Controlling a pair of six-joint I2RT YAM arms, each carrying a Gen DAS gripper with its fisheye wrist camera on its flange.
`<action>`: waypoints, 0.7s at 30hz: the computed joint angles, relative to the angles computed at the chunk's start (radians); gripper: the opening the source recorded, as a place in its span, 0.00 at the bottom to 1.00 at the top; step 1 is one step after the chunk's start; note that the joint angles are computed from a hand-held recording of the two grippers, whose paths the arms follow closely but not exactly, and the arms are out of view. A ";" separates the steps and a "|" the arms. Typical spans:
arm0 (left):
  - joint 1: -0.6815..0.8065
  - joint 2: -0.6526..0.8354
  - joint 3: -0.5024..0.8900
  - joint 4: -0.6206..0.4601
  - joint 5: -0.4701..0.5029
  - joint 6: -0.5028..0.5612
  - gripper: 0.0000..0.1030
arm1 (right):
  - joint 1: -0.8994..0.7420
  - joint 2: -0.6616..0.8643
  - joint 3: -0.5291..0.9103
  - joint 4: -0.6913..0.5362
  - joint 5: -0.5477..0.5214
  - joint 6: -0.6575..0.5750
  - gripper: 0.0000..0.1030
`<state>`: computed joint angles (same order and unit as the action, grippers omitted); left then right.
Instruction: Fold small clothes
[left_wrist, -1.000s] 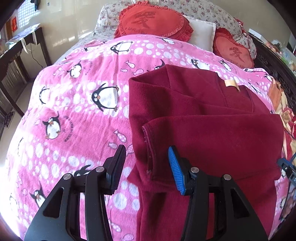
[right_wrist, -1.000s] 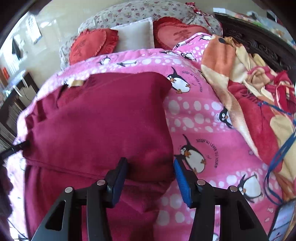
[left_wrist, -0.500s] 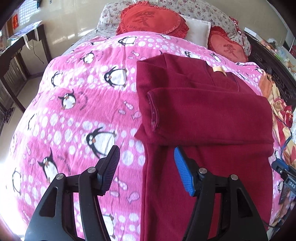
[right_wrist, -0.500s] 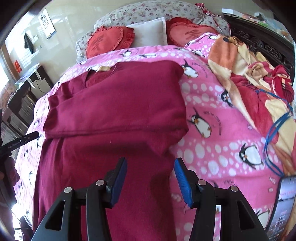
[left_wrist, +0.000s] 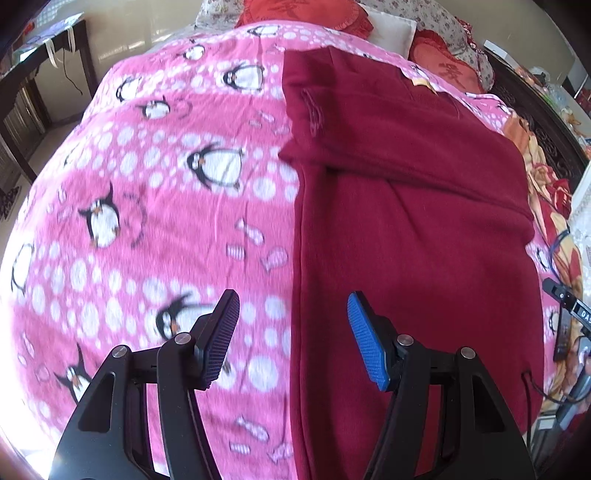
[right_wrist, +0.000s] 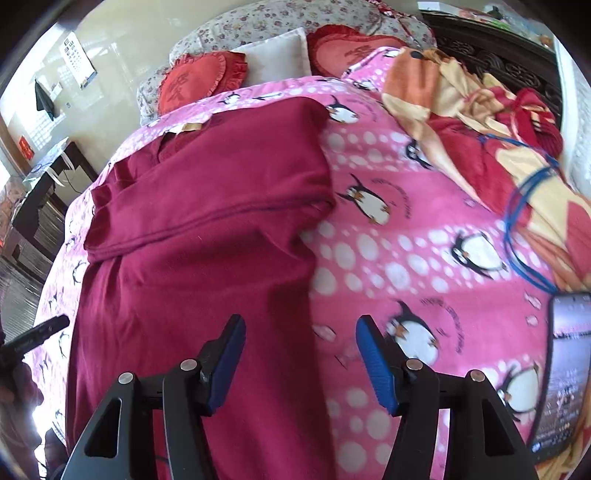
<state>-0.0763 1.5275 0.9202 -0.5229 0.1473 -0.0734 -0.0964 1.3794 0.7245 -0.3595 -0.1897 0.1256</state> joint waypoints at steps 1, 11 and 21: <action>0.003 -0.016 -0.016 -0.008 0.014 0.003 0.59 | -0.008 -0.007 -0.008 -0.006 -0.008 -0.005 0.58; 0.054 -0.152 -0.140 -0.096 0.119 0.037 0.59 | -0.189 -0.215 -0.174 -0.166 -0.194 -0.156 0.61; 0.062 -0.247 -0.192 -0.176 0.127 0.056 0.59 | -0.497 -0.418 -0.121 -0.527 -0.242 -0.492 0.64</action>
<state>-0.0145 1.2807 0.7279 -0.6993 0.2740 -0.0171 -0.5935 0.9616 0.6034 -0.8863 -0.4314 -0.3664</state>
